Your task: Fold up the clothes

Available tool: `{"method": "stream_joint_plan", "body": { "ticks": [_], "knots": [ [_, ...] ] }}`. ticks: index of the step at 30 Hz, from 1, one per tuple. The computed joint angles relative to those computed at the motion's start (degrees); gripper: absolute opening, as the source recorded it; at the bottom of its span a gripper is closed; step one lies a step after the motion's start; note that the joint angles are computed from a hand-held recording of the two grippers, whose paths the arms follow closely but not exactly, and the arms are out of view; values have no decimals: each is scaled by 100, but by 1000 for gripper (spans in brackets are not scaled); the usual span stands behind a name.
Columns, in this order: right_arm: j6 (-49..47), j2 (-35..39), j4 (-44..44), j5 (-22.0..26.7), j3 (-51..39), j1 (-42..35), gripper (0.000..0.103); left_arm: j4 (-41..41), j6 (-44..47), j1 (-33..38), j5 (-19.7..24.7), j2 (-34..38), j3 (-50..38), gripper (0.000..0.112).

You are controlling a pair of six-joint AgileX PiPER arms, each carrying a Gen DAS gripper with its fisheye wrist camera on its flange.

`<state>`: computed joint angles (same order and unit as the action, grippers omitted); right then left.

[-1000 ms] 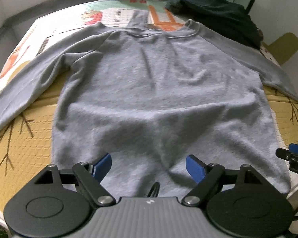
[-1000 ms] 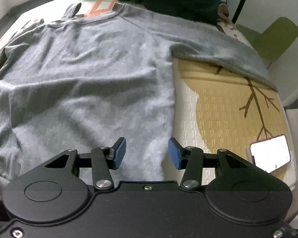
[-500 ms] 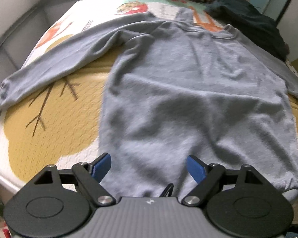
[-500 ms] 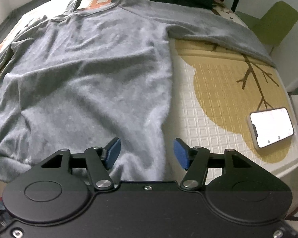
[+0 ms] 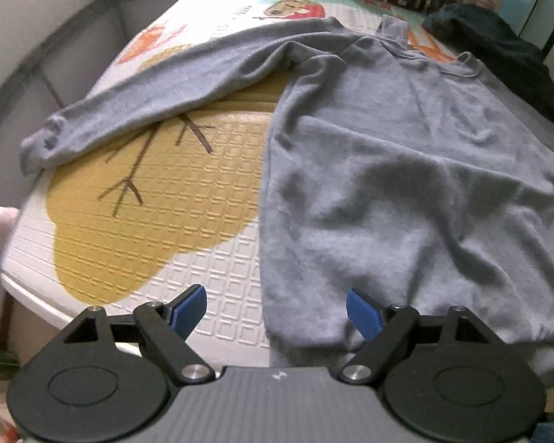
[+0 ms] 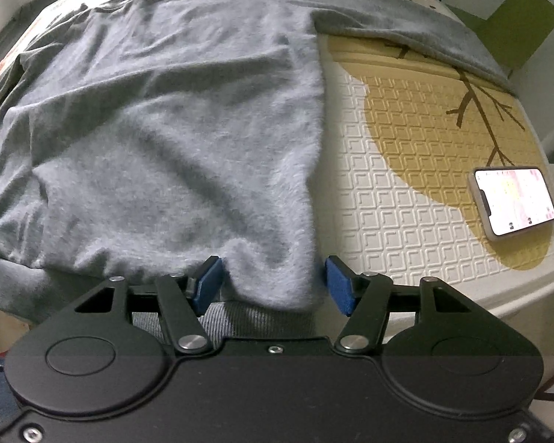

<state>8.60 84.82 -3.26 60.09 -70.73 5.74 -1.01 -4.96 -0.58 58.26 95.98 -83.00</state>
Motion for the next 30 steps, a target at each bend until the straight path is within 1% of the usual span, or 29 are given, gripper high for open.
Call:
{"method": "stream_joint_plan", "body": {
  "ticks": [1,3,6,10,13,14,16,17,18,19,20,21,22,23,26,28,30],
  "knots": [
    [45,-1,-28,-7,11,22,61,-115,78,57,-37,-10,58,85],
    [155,5,-97,-21,25,67,62,-228,86,93,-138,29,166,85],
    [244,6,-192,-51,48,124,62,-398,145,155,-178,151,246,85],
    [396,-8,-324,-90,131,186,62,-870,295,327,-146,309,281,85],
    [461,9,-204,-52,207,85,62,-1049,349,381,-117,369,284,84],
    [467,-3,-119,-68,253,26,60,-1079,383,376,-132,367,296,83],
    [425,-68,87,-166,366,-109,57,-1122,447,358,-165,358,323,78],
    [405,-99,172,-210,417,-165,51,-1096,466,331,-184,344,332,76],
    [391,-127,188,-240,445,-177,47,-1068,483,303,-203,331,340,65],
    [358,-149,211,-262,460,-189,38,-1041,501,274,-222,318,349,60],
    [322,-169,239,-279,473,-204,32,-996,506,249,-215,313,341,59],
    [296,-183,258,-277,475,-214,29,-914,483,230,-146,329,290,53],
    [301,-199,211,-255,470,-201,23,-833,462,211,-76,345,238,42],
    [250,-229,185,-226,466,-192,19,-754,443,192,-6,362,186,39],
    [34,-265,180,-109,410,-170,14,-613,452,176,284,431,-15,34],
    [-46,-256,125,-1,346,-105,13,-531,458,163,471,461,-129,30],
    [-105,-227,12,118,274,19,13,-401,430,116,641,476,-206,29]
  ]
}}
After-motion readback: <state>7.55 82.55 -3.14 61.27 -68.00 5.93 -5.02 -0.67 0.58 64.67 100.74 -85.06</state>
